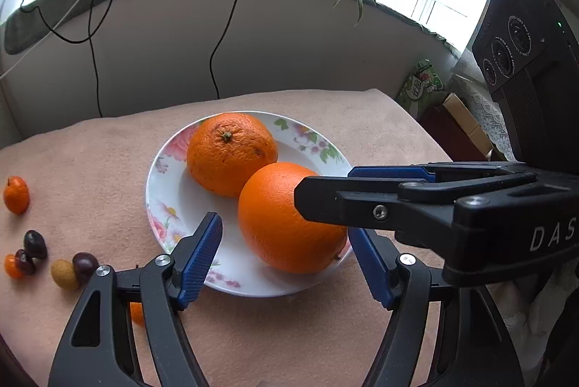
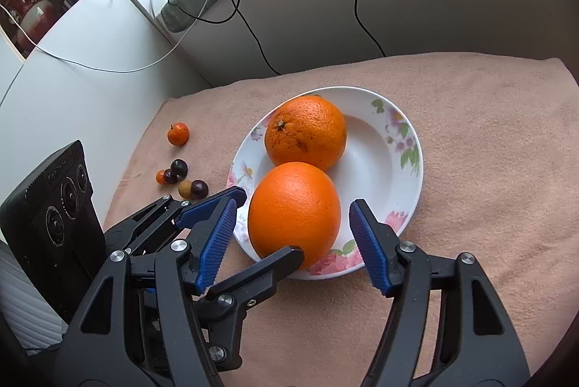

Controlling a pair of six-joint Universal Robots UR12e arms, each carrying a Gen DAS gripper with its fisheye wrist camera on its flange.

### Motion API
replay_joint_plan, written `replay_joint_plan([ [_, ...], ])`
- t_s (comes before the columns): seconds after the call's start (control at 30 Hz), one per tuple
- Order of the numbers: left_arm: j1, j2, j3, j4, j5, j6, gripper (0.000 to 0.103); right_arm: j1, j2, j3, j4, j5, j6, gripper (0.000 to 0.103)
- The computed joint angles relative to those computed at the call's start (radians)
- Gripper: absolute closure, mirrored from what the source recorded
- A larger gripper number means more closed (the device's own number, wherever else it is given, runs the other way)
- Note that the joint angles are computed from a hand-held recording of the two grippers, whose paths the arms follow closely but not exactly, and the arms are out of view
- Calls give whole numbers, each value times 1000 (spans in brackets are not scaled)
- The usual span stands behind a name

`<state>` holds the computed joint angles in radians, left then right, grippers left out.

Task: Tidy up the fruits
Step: 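Carry the orange onto the plate beside the first orange with the right tool, then open the right tool and withdraw it from the plate, then close the right tool on a small tangerine while the left tool grasps a brown kiwi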

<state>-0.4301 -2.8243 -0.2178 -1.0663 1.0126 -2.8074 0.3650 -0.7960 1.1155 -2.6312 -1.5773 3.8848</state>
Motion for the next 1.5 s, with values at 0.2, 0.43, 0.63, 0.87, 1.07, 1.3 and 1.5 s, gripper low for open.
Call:
replay_joint_plan([
  [0.2,8,79,-153,96,7,0,31,14,-4,0,-10,-40,-10,27],
  [0.43,21,139,-270,182,27,-18,31,31,-9,6,-28,-75,-34,27],
  [0.63,33,186,-364,252,46,-18,31,52,-4,-2,-40,-124,-66,27],
  [0.87,51,238,-476,340,73,-36,31,79,7,-6,-94,-174,-98,27],
  [1.07,76,279,-567,387,112,-96,31,92,25,-21,-119,-150,-117,27],
  [1.3,99,304,-630,394,144,-137,31,105,56,-69,-79,-125,-156,27],
  [1.5,112,312,-659,378,122,-150,39,109,93,-123,-23,-90,-151,27],
])
